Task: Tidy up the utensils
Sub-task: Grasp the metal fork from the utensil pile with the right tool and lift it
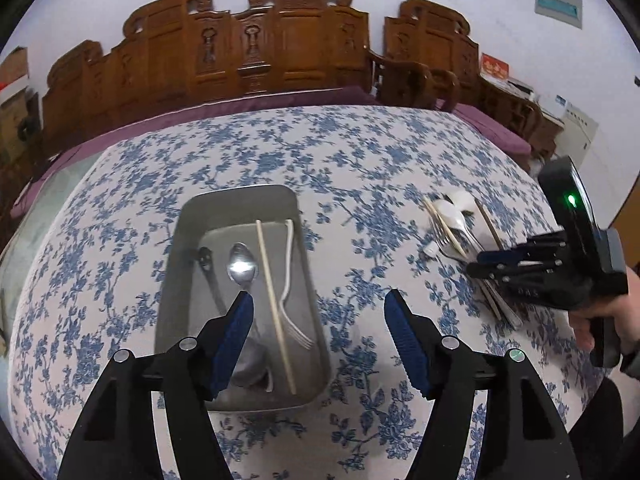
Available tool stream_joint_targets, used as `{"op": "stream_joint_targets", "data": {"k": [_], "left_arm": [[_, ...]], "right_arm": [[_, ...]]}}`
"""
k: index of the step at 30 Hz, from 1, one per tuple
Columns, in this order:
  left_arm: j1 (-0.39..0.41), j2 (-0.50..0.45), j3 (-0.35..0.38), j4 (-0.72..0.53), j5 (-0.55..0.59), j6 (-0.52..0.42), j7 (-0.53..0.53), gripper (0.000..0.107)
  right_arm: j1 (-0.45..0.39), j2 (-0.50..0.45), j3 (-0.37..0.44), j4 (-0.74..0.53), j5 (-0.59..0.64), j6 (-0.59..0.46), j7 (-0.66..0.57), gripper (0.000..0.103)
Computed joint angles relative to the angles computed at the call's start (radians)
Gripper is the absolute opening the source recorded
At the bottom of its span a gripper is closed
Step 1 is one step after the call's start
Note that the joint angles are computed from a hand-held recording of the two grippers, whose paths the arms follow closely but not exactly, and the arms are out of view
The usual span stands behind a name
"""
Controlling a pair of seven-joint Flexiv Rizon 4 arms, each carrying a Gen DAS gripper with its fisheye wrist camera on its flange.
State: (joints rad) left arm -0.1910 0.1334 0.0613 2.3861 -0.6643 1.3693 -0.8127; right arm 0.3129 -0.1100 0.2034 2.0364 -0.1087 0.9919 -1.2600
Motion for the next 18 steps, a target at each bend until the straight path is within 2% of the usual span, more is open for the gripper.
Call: {"op": "stream_joint_targets", "data": {"k": [5,9,12,15,18], "left_arm": [[-0.003,-0.003,-0.004,0.002,0.008,-0.006,0.000,0.065],[-0.007,-0.002,-0.005,0.004,0.007,-0.005,0.002,0.065],[-0.007,-0.002,-0.006,0.003,0.007,-0.006,0.001,0.065],[-0.009,-0.003,-0.006,0.003,0.006,-0.003,0.002,0.065],[-0.009,-0.003,-0.006,0.002,0.005,-0.004,0.002,0.065]], "right_arm": [[-0.004,-0.015,-0.003,-0.019,0.018,-0.022,-0.008,0.024],[0.001,-0.020,-0.001,-0.030,0.011,-0.041,-0.009,0.012],[0.005,-0.019,-0.002,-0.035,-0.006,-0.061,-0.003,0.009],[0.012,-0.008,-0.004,-0.029,-0.037,-0.079,0.019,0.009],[0.012,0.006,0.006,-0.026,-0.019,-0.080,-0.005,0.008]]}}
